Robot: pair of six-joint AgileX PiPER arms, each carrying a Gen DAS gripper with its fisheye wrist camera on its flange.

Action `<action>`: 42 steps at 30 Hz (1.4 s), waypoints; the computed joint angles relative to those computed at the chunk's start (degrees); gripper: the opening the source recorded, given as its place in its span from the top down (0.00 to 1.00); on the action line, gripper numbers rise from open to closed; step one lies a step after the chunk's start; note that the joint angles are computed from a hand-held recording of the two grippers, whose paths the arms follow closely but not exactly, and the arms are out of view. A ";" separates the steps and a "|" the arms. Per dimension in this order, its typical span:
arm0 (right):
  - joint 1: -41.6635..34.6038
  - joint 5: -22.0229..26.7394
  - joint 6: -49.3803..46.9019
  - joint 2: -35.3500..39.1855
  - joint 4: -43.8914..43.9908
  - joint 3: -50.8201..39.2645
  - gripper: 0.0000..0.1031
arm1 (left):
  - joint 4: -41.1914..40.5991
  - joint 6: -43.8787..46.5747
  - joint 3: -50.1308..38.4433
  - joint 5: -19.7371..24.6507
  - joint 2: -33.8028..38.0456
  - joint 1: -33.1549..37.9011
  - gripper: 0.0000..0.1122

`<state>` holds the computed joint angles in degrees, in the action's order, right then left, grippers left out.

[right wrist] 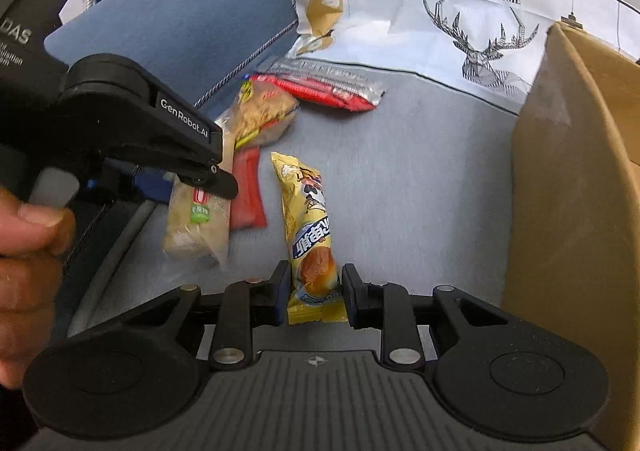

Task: Organize snacks
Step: 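Grasp the green-labelled pastry bag with the left tool while right tool approaches yellow wafer, then grasp the yellow wafer stick with the right tool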

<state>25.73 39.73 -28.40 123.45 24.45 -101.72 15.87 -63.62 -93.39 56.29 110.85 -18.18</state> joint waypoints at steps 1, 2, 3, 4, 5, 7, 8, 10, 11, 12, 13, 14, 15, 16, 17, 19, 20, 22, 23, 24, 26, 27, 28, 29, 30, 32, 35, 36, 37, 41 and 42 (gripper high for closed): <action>0.02 -0.30 -0.24 -1.22 -0.20 1.86 0.73 | 0.36 0.62 1.00 -0.03 -0.91 -0.43 0.64; -0.02 -0.42 -0.64 -2.35 -0.12 3.59 0.73 | 0.86 1.21 2.11 -0.27 -1.86 -0.88 0.64; -0.11 -0.51 -1.48 -3.55 0.45 5.44 0.73 | 1.20 2.06 2.96 -0.47 -2.57 -1.33 0.64; -0.15 -0.72 -2.32 -4.81 1.01 7.34 0.73 | 1.09 3.18 3.58 -0.49 -3.16 -1.73 0.64; -0.15 -0.96 -2.89 -5.99 1.36 9.14 0.73 | 0.54 4.37 4.36 -0.66 -3.81 -2.04 0.64; -0.18 -0.85 -3.31 -8.16 1.79 12.22 0.72 | -1.87 8.16 6.18 -1.93 -5.05 -2.07 0.64; -0.31 -0.46 -3.36 -9.07 2.18 13.43 0.72 | -3.36 10.37 6.97 -2.69 -5.51 -1.97 0.64; -0.63 0.60 -3.41 -10.10 2.79 14.84 0.72 | -5.41 14.00 7.63 -3.09 -5.62 -1.88 0.64; -0.70 1.27 -3.29 -10.43 2.72 15.26 0.71 | -5.10 14.57 7.59 -2.36 -5.50 -2.13 0.61; -0.69 1.43 -3.34 -10.77 2.70 15.84 0.71 | -4.85 14.74 7.80 -2.04 -5.51 -2.18 0.59; -0.69 1.27 -3.64 -11.05 3.01 16.40 0.70 | -4.44 14.44 7.97 -1.71 -5.51 -2.19 0.56; -0.75 1.42 -3.99 -11.05 3.44 16.45 0.66 | -4.15 13.88 8.00 -1.27 -5.41 -2.13 0.55; -0.88 1.57 -4.50 -10.96 4.16 16.32 0.64 | -4.12 13.51 7.37 -0.90 -4.79 -2.07 0.54; -1.00 1.40 -4.84 -10.89 4.78 16.23 0.60 | -4.22 13.42 7.09 -0.75 -4.56 -2.06 0.52; -1.00 0.98 -4.84 -10.81 4.99 16.11 0.59 | -4.28 13.59 6.36 -0.44 -4.03 -2.06 0.49; -0.96 0.47 -5.02 -10.38 4.84 15.72 0.59 | -3.85 13.94 5.31 0.28 -3.20 -2.49 0.46; -0.83 0.56 -4.59 -10.00 4.44 15.24 0.59 | -3.74 14.21 4.65 0.81 -2.74 -2.67 0.44; -0.74 1.13 -4.29 -9.21 4.50 14.34 0.58 | -3.37 14.49 3.36 1.78 -1.74 -3.09 0.43; -0.71 1.33 -4.33 -8.98 4.51 14.17 0.58 | -3.20 14.55 3.05 2.09 -1.48 -3.25 0.43; -0.51 1.43 -4.01 -8.68 4.08 13.91 0.58 | -3.10 14.63 2.75 2.41 -1.22 -3.35 0.42; -0.21 1.66 -3.35 -8.13 3.38 13.33 0.58 | -2.80 14.66 2.35 3.00 -0.85 -3.53 0.41; -0.10 1.64 -3.08 -7.96 3.15 13.20 0.58 | -2.64 14.66 2.21 3.22 -0.69 -3.59 0.41; -0.06 1.60 -2.89 -7.89 2.94 13.16 0.58 | -2.56 14.70 2.15 3.36 -0.59 -3.60 0.40; -0.09 1.48 -2.82 -8.03 2.74 13.40 0.58 | -2.50 14.73 2.18 3.46 -0.58 -3.58 0.40; 0.03 1.24 -2.41 -7.96 2.33 13.40 0.58 | -2.40 14.68 2.26 3.49 -0.60 -3.56 0.39; 0.16 1.05 -1.78 -7.46 1.69 12.88 0.58 | -2.30 14.51 2.29 3.68 -0.60 -3.62 0.39; 0.30 0.56 -0.93 -7.16 0.72 12.83 0.58 | -2.23 14.68 2.26 3.92 -0.60 -3.69 0.38; 0.28 0.36 -0.99 -7.15 0.71 12.88 0.58 | -2.23 14.70 2.25 3.89 -0.59 -3.71 0.38; 0.30 0.14 -1.05 -7.11 0.69 12.92 0.59 | -2.30 14.76 2.26 3.90 -0.58 -3.69 0.38; 0.34 -0.54 -0.72 -7.13 0.42 13.00 0.77 | -2.41 15.05 2.11 3.96 -0.54 -3.64 0.38; 0.27 -0.80 -1.07 -7.38 0.74 13.28 0.80 | -2.44 15.19 2.02 4.03 -0.46 -3.65 0.38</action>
<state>26.00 38.93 -29.46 116.07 25.19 -88.45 13.43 -48.43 -91.37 60.32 110.38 -21.83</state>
